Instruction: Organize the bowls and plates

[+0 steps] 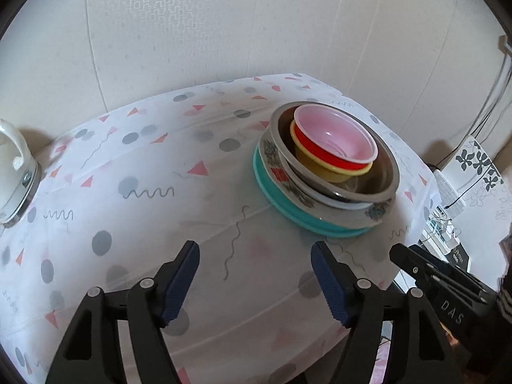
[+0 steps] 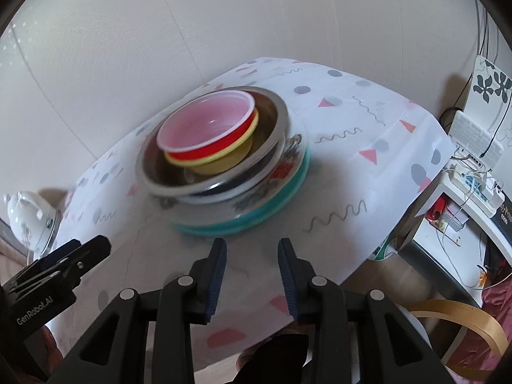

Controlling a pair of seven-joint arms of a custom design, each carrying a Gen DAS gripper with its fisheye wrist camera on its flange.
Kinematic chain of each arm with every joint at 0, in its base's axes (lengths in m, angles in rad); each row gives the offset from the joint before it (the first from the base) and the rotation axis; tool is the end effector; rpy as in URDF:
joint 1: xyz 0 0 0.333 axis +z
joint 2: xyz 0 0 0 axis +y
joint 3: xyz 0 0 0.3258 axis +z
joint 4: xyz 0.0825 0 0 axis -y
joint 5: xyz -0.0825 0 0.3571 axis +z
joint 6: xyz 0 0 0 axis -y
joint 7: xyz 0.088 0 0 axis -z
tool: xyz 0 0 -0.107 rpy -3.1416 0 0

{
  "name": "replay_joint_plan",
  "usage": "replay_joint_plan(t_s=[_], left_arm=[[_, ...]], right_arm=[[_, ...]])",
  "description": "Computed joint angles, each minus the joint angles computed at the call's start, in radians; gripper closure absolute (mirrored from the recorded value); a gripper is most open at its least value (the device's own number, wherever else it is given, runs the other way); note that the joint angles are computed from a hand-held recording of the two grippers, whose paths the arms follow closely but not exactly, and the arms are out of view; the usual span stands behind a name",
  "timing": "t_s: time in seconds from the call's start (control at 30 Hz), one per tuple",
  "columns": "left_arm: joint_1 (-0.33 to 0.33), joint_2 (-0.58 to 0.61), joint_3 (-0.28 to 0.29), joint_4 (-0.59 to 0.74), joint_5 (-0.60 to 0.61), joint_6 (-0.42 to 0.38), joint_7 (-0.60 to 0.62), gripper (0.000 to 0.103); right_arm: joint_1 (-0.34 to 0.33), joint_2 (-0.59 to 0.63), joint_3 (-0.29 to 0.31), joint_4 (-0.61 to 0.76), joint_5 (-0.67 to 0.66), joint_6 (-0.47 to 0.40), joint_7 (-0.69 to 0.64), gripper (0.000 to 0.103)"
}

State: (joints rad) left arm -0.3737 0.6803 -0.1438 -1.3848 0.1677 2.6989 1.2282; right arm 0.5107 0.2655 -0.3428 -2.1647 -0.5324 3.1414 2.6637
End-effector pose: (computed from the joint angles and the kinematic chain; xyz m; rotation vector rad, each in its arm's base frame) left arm 0.6693 -0.3522 0.4071 -1.7024 2.1716 -0.8387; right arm 0.5692 0.1530 0.3821 -1.4177 2.0223 -0.4786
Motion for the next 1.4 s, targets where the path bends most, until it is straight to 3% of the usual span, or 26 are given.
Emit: replay_joint_plan(t_s=[0.3, 0.4, 0.67, 0.77, 1.0, 1.2, 1.4], left_arm=[[-0.046, -0.076, 0.07, -0.123, 0.091, 0.082, -0.098, 0.009], [-0.073, -0.104, 0.109, -0.165, 0.155, 0.112, -0.15, 0.001], [-0.077, -0.125, 0.114, -0.19, 0.23, 0.108, -0.204, 0.0], [-0.067, -0.125, 0.103, -0.189, 0.235, 0.104, -0.209, 0.0], [-0.104, -0.121, 0.142, -0.164, 0.323, 0.048, -0.277, 0.0], [-0.082, -0.098, 0.097, -0.105, 0.326, -0.043, -0.227, 0.0], [-0.067, -0.098, 0.086, -0.107, 0.309, -0.026, -0.234, 0.0]], right_arm=[[0.241, -0.011, -0.258, -0.025, -0.295, 0.028, 0.304, 0.065], [0.265, -0.018, -0.279, -0.02, -0.383, 0.015, 0.38, 0.065], [0.236, -0.04, -0.233, 0.008, -0.544, -0.043, 0.493, 0.065], [0.201, -0.046, -0.192, 0.013, -0.556, -0.06, 0.5, 0.065], [0.092, -0.046, -0.081, 0.024, -0.533, -0.076, 0.464, 0.065], [0.013, -0.042, 0.011, 0.044, -0.531, -0.099, 0.442, 0.065], [-0.057, -0.045, 0.088, 0.054, -0.548, -0.126, 0.449, 0.065]])
